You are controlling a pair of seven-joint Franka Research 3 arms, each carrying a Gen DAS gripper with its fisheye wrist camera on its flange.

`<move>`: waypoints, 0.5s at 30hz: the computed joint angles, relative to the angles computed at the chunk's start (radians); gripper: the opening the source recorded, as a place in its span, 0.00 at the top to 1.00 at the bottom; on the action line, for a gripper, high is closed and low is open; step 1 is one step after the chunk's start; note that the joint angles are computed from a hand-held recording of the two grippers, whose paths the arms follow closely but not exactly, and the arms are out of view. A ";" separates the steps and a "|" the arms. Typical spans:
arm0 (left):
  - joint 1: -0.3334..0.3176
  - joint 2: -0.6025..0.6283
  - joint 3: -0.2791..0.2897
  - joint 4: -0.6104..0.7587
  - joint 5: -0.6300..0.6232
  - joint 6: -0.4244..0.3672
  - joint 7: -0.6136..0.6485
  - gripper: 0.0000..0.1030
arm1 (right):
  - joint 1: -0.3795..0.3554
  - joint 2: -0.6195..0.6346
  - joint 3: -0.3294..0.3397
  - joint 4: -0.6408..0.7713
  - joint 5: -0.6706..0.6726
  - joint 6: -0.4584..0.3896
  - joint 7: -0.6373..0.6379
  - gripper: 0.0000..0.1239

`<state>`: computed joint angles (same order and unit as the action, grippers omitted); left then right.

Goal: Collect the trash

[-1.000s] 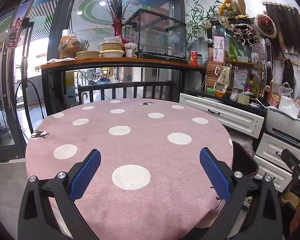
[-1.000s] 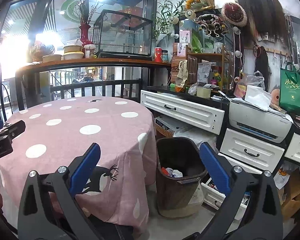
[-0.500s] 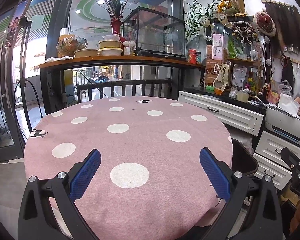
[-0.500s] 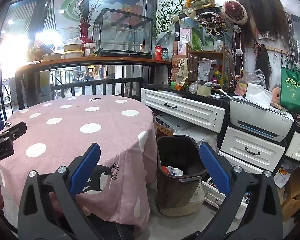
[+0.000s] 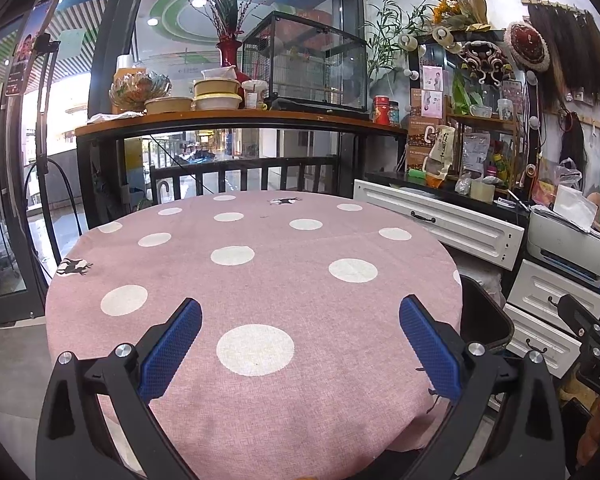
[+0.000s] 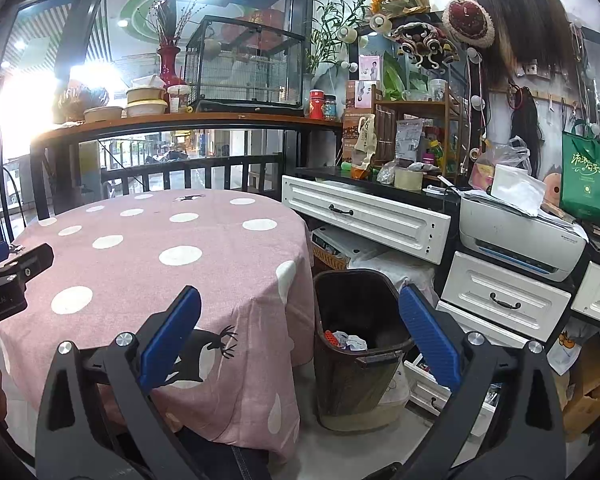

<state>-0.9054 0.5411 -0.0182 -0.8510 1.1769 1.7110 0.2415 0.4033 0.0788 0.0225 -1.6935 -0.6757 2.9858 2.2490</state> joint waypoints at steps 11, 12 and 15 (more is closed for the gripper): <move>0.002 -0.009 -0.001 -0.015 0.007 0.022 0.010 0.05 | 0.000 0.001 0.002 -0.001 0.023 -0.004 -0.019 0.21; 0.005 -0.012 -0.004 -0.019 0.003 0.025 0.004 0.05 | 0.001 0.001 0.001 0.000 0.018 -0.004 -0.015 0.21; 0.014 -0.025 -0.011 -0.039 -0.002 0.034 -0.013 0.05 | 0.000 0.002 0.002 0.000 0.026 -0.007 -0.024 0.21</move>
<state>-0.8915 0.5157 -0.0295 -0.8904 1.1748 1.7448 0.2282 0.4028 0.0806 0.0242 -1.6931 -0.6496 2.9784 2.2246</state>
